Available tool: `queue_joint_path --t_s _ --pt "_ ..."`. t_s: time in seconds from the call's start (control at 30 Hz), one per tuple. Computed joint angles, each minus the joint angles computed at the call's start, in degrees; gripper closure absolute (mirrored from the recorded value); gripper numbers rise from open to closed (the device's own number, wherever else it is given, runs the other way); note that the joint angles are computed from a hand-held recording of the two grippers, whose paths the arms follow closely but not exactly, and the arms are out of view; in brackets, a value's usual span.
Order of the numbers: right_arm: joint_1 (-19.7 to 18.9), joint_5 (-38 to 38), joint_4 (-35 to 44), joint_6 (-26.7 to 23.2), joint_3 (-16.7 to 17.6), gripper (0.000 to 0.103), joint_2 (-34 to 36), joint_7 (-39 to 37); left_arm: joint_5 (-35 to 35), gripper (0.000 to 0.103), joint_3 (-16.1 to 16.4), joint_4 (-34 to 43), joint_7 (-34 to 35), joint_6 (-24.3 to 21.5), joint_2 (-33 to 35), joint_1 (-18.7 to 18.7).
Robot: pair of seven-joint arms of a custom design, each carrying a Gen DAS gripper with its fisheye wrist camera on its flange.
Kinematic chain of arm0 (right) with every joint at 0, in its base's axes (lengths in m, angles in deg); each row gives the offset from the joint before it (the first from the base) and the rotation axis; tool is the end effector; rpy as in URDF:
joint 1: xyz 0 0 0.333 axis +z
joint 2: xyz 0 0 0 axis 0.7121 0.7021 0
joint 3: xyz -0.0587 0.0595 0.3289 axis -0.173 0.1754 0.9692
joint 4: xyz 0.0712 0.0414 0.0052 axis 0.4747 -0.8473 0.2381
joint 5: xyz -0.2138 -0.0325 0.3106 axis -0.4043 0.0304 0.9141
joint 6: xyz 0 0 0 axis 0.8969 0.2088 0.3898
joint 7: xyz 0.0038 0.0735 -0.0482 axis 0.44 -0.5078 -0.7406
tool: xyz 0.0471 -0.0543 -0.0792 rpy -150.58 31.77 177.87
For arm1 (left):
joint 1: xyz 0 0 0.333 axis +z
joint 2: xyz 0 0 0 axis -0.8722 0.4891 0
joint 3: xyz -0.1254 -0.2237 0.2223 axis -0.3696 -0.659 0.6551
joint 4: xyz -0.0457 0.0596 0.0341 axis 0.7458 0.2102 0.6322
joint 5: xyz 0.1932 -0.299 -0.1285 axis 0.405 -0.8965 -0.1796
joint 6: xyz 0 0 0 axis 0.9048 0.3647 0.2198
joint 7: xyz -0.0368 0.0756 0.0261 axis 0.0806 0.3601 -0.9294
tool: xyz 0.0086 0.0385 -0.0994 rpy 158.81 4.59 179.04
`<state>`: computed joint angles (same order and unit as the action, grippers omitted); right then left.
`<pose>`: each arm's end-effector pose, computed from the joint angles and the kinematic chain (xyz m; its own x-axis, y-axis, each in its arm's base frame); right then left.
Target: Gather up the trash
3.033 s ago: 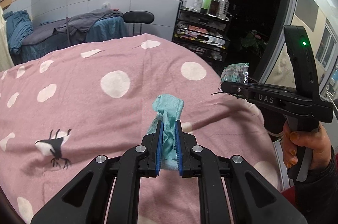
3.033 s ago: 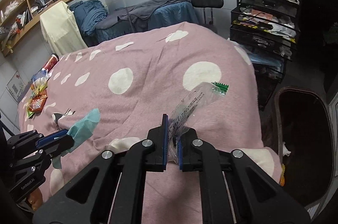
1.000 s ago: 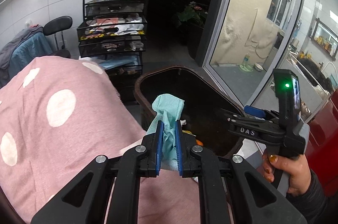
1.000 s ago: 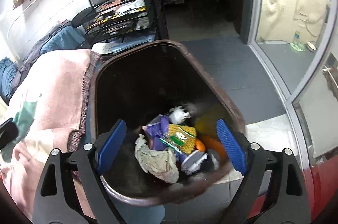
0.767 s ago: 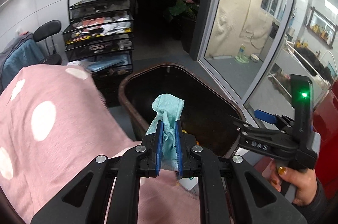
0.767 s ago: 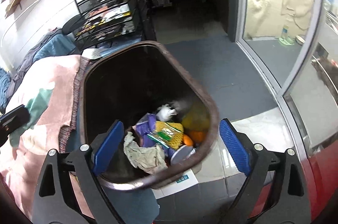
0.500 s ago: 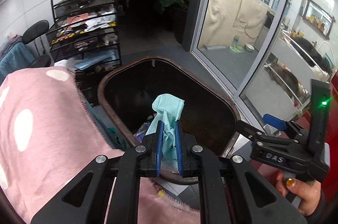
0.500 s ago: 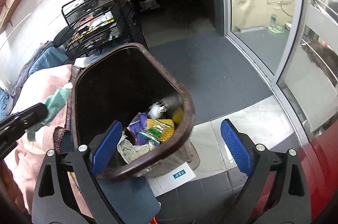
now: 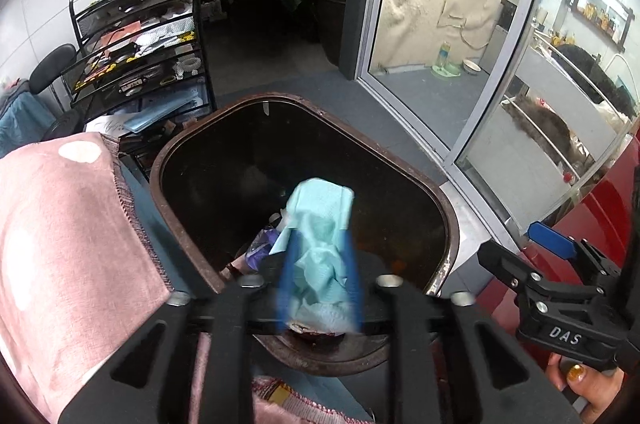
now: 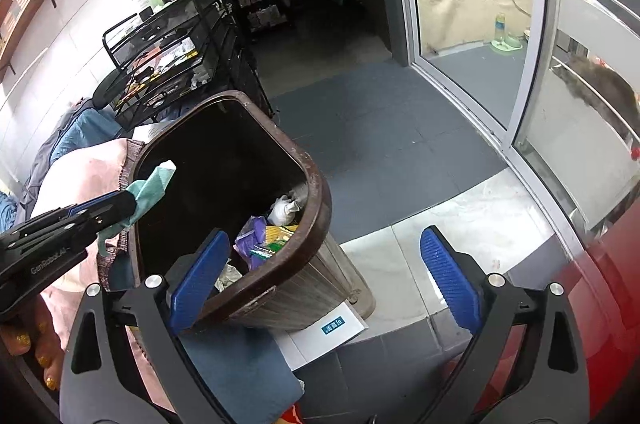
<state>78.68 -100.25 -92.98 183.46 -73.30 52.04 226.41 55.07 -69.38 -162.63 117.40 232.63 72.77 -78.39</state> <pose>0.6307 0.4541 0.4401 0.0048 -0.9636 -0.2674 -0.7528 0.1725 -0.6352 0.6230 -0.3444 0.4940 -0.1713 -0.9840 0.0498 -0.7778 0.1041 -0.6199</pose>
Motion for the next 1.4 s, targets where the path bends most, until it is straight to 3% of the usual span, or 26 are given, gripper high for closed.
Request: queue_joint_path --t_s 0.07,0.17,0.27,0.63,1.03,1.13,1.27,1.4 --pt "0.05 -0.09 -0.52 0.09 -0.14 0.008 -0.27 0.29 1.91 0.036 1.1 -0.37 -1.92 1.37 -0.18 -0.78" --pt "-0.05 0.05 -0.55 -0.17 -0.05 0.008 -0.19 0.46 4.43 0.014 2.0 -0.9 -3.88 2.83 -0.51 -1.39" --pt "-0.19 0.13 -0.93 -0.05 0.02 0.008 -0.3 0.47 9.27 0.006 3.91 -1.59 -7.89 4.12 -1.18 -2.8" --pt "0.86 -2.82 -2.41 1.27 -1.6 0.006 -1.32 4.11 22.9 0.005 6.07 -7.49 -21.21 6.11 -7.24 -3.91" --pt "3.41 -8.13 -2.72 4.7 -3.51 0.006 -2.4 8.94 36.76 0.005 3.17 -20.09 -39.65 7.67 -19.9 0.57" --pt "5.34 -11.25 -2.02 5.67 -5.07 0.006 -2.44 11.58 41.22 0.005 1.59 -23.56 -44.58 4.22 -23.46 1.59" --pt "8.9 -18.9 -1.29 8.65 -8.46 0.006 -2.62 16.55 45.98 0.005 -1.25 -28.22 -51.5 -3.85 -28.44 2.4" --pt "10.93 -23.96 0.88 8.84 -8.94 0.006 -2.16 17.2 47.64 0.005 -3.99 -33.72 -58.32 -11.11 -33.97 2.82"
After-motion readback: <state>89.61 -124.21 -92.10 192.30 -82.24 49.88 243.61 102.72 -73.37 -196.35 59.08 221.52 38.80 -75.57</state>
